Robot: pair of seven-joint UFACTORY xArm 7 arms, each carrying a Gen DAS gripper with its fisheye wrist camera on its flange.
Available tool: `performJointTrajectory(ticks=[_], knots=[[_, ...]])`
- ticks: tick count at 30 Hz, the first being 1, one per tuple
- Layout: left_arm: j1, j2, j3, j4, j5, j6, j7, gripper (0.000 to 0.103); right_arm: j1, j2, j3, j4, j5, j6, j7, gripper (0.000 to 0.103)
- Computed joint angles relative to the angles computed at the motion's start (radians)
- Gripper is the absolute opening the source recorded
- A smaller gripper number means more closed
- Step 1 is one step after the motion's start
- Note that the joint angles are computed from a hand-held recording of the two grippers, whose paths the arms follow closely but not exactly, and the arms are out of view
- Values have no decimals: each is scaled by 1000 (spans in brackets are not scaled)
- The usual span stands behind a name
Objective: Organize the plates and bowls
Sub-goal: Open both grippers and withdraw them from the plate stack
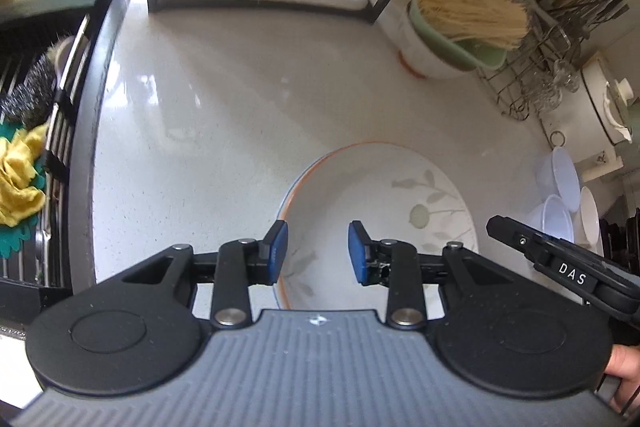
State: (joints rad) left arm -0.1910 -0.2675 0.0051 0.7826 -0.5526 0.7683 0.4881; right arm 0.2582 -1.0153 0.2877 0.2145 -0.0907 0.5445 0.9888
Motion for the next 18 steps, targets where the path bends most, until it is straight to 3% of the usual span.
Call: performJointTrajectory(ticks=[7,18], knots=[[-46,-166,-25,-82,-11,-73,-90,37,26,-219,-62,-29,-13,107,-119,20],[-203,-410,-92,-209,56,-219,-293,37,20,-628,-98,-61,7,322,-337,20]])
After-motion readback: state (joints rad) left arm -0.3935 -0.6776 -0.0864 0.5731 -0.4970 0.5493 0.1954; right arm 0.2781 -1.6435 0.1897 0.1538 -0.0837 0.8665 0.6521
